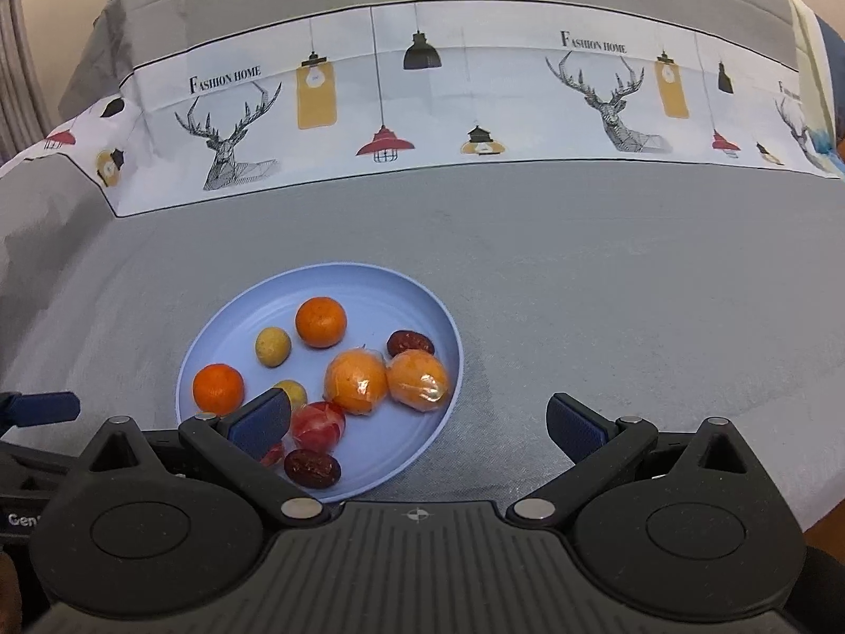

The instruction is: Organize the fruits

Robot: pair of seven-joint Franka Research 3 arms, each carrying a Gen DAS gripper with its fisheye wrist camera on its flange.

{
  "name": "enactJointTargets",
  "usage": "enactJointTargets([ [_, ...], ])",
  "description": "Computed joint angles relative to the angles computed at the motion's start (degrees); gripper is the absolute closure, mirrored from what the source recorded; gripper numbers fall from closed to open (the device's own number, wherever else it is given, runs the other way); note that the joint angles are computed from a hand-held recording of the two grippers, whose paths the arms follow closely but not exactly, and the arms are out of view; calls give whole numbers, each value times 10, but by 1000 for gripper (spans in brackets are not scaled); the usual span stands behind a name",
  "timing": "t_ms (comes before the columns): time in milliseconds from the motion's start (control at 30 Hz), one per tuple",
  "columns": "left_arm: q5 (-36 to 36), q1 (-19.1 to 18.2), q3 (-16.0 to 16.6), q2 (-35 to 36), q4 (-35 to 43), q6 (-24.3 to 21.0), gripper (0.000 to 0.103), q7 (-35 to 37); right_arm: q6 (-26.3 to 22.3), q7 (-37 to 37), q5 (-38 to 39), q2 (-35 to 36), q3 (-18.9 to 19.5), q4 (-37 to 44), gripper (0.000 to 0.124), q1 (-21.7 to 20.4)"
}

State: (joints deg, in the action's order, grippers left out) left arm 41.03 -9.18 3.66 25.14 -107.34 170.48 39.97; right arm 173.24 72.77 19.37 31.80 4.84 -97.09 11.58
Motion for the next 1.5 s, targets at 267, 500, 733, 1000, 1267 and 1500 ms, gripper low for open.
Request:
enactJointTargets([
  [267, -16, 5, -5, 2, 0, 2, 1, 9, -6, -10, -1, 2, 3, 2, 22, 0],
  [500, -17, 3, -3, 4, 0, 3, 1, 13, -5, -17, 0, 2, 4, 2, 22, 0],
  [733, -26, 6, -7, 5, 1, 0, 1, 23, -7, -17, -1, 3, 1, 3, 22, 2],
  [1000, -28, 4, -6, 5, 2, 0, 1, 24, -8, -16, -1, 3, 1, 3, 22, 2],
  [1267, -25, 1, -3, 6, 2, 1, 1, 23, -6, -16, -1, 3, 1, 2, 22, 4],
  [1500, -21, -1, -1, 7, 2, 2, 1, 20, -6, -16, -1, 3, 1, 2, 22, 4],
])
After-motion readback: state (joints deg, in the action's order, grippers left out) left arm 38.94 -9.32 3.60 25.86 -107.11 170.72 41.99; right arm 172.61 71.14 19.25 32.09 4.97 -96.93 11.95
